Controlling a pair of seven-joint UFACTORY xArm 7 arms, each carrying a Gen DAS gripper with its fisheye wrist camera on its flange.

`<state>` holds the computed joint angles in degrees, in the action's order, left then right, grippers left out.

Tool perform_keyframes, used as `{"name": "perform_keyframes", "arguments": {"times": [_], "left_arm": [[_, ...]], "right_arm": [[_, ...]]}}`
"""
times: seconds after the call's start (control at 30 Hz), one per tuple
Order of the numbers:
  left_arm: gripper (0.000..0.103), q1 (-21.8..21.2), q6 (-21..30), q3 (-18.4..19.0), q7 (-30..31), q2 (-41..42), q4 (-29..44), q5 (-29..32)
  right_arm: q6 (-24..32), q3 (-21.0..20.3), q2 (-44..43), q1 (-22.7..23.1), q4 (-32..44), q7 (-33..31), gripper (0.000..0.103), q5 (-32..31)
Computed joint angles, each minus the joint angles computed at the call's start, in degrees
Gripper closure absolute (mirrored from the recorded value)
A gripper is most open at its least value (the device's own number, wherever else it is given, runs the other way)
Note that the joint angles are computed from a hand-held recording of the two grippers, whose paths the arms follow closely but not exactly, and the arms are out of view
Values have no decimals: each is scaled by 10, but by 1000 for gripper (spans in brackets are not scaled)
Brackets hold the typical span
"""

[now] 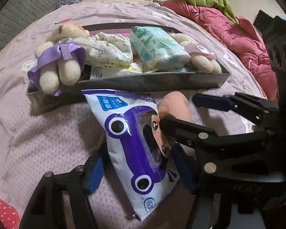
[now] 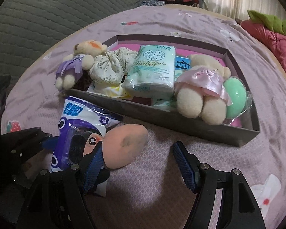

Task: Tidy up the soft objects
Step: 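Grasp the purple cartoon pack with the left tool while the right grasps the peach sponge, then carry the cartoon pack with the left tool while the right carries the sponge over the box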

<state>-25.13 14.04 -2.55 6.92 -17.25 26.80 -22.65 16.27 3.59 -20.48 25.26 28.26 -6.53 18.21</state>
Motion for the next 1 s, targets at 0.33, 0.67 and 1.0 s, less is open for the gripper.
{"name": "perform_keyframes", "arguments": {"times": [0.33,0.67,1.0], "left_arm": [[72,-13,12,13,31,5,17,-17],[79,-33,-2,28,96,-33,8,-80],[81,-94,-89,84,123,-66,2,-80]], "right_arm": [[-6,-41,0,52,8,-83,61,104],[-38,-54,-100,61,-25,-86,61,114],[-91,-77,-141,46,-43,-29,61,66]]}}
